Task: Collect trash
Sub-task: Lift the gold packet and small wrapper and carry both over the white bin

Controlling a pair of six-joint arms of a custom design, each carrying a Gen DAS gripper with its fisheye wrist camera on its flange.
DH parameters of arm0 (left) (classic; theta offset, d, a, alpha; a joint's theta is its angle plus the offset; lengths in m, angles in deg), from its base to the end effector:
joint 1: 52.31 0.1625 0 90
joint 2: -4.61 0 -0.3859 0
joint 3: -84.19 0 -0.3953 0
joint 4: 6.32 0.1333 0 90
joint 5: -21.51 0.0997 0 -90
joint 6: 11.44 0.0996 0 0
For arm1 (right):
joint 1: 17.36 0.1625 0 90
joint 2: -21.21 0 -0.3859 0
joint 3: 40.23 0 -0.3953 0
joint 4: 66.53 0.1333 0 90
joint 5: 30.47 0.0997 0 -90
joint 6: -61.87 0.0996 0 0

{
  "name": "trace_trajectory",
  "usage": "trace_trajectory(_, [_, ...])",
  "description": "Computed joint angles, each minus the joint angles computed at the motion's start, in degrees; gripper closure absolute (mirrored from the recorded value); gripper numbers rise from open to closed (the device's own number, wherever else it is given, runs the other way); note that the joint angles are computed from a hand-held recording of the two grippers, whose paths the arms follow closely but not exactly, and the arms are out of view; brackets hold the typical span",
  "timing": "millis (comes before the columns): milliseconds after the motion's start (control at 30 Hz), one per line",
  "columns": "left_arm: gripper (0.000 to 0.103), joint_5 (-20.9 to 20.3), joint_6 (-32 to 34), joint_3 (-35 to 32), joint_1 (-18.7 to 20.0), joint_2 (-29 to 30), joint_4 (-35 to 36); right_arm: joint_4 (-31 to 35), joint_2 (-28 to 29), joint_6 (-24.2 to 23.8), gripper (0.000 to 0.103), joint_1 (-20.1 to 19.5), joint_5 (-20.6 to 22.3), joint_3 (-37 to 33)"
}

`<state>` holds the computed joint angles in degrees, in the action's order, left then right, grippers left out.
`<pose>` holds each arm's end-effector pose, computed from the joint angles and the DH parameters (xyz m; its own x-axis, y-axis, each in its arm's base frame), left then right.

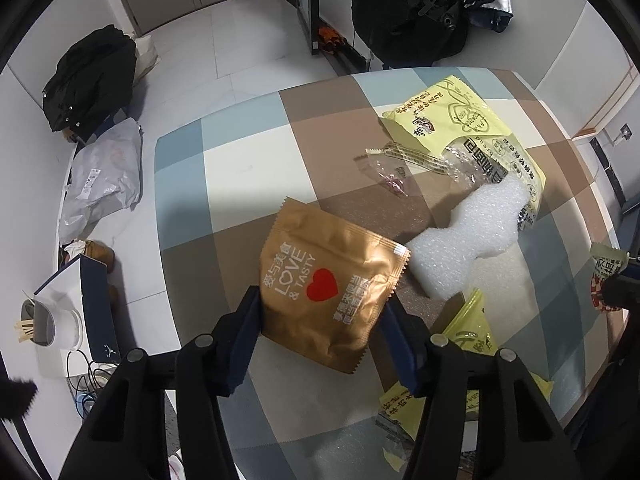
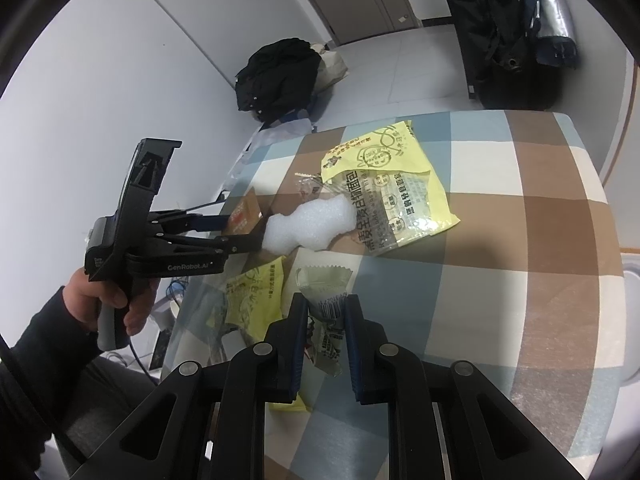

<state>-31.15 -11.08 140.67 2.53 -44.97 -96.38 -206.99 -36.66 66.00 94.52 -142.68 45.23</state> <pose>-0.2633 -0.7102 0.3183 -0.6048 0.5220 -0.6015 0.5756 0.8085 0.1229 0.3434 -0.5984 0.2600 -0.9362 -0.1466 0.3194 -0.2767 0.8678 -0.4127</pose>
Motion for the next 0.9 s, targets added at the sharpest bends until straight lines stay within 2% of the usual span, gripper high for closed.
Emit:
trace_trajectory(167, [0.049,0.06,-0.97,0.49,-0.32,-0.51,0.59,-0.47,0.15,-0.11,0.086,0.02,-0.46,-0.09])
trace_trajectory(267, [0.049,2.45,-0.59,2.14,-1.15,-1.27,-0.51,-0.87,0.11,0.02,0.086,0.08,-0.66,-0.09])
trace_trajectory(400, [0.049,2.09,-2.27,2.84,-1.63,-2.16,-1.07,-1.77,-0.06,-0.22,0.086,0.34,-0.99,0.19])
trace_trajectory(900, [0.049,3.24,-1.75,10.94,-6.03,-8.68,-14.90,-7.37,-3.30,-0.65,0.086,1.79,-3.18,4.32])
